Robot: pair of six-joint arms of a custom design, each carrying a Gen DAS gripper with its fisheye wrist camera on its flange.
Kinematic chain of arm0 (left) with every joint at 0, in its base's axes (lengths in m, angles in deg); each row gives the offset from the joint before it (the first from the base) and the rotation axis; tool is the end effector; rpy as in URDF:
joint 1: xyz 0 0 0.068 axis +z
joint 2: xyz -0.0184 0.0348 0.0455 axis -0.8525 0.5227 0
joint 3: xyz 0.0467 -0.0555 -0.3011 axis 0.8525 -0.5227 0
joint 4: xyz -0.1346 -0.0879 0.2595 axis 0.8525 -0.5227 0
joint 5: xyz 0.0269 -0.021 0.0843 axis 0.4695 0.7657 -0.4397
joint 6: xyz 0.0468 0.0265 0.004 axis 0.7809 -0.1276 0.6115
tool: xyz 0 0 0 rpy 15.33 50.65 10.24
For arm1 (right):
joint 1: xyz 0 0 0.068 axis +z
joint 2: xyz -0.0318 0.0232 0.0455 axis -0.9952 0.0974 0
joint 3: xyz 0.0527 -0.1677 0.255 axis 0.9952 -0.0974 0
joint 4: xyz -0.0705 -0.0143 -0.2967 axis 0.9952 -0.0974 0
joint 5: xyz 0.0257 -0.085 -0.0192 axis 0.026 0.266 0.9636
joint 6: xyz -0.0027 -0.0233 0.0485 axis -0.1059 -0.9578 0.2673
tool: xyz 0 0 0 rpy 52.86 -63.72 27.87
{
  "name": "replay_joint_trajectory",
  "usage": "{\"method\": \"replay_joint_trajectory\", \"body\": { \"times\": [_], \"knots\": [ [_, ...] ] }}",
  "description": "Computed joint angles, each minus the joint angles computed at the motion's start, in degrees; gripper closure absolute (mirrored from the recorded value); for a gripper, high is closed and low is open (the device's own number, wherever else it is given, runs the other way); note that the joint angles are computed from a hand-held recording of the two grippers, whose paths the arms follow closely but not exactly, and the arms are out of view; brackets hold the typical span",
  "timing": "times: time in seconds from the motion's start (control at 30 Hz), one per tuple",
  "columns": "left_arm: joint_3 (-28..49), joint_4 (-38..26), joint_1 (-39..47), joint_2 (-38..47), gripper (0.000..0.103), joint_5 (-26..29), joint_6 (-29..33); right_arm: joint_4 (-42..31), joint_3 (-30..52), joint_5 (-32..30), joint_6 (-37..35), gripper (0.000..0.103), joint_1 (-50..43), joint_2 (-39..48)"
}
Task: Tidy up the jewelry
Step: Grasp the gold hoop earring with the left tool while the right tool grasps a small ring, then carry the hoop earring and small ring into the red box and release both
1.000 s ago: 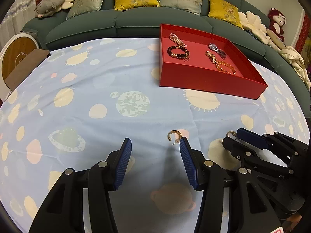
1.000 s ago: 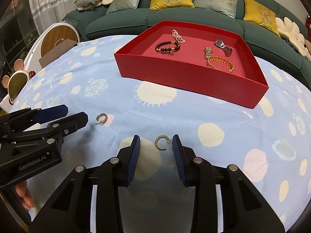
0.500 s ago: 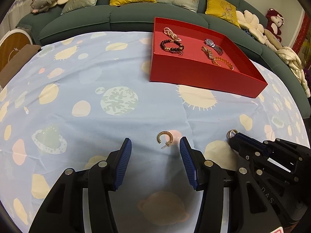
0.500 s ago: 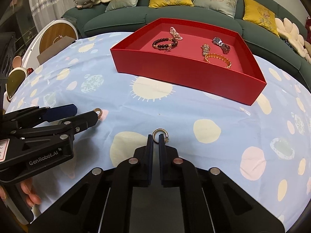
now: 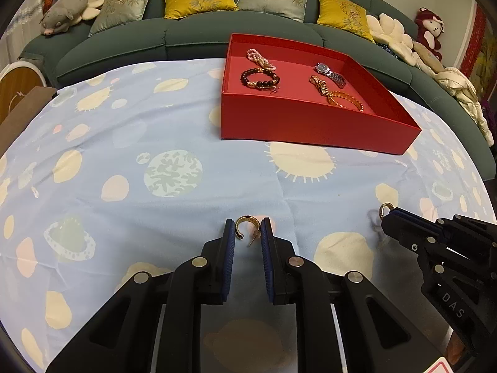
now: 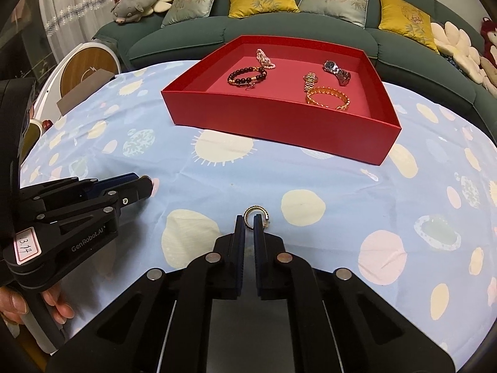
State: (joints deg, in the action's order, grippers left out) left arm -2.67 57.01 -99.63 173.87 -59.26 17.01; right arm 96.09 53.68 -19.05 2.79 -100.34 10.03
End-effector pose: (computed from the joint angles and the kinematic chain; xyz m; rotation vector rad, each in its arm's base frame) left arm 0.1803 -0.1475 0.0753 0.2279 2.5124 -0.2144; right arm 0.1524 -0.0310 0.0747 -0.1960 2.4636 0.1824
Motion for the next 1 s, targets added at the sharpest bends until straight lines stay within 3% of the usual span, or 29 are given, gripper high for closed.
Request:
{"method": "replay_joint_trajectory", "body": {
  "times": [0.47, 1.0],
  "knots": [
    [0.66, -10.14, -5.07, -14.58, 0.089, -3.59, -0.33, -20.37, 4.47, -11.46, -5.55, 0.098, -13.04, -18.82],
    [1.71, -15.04, -7.99, -19.61, 0.089, -7.34, -0.08, -23.89, 8.06, -16.05, -5.84, 0.098, -18.01, -20.88]
  ]
}}
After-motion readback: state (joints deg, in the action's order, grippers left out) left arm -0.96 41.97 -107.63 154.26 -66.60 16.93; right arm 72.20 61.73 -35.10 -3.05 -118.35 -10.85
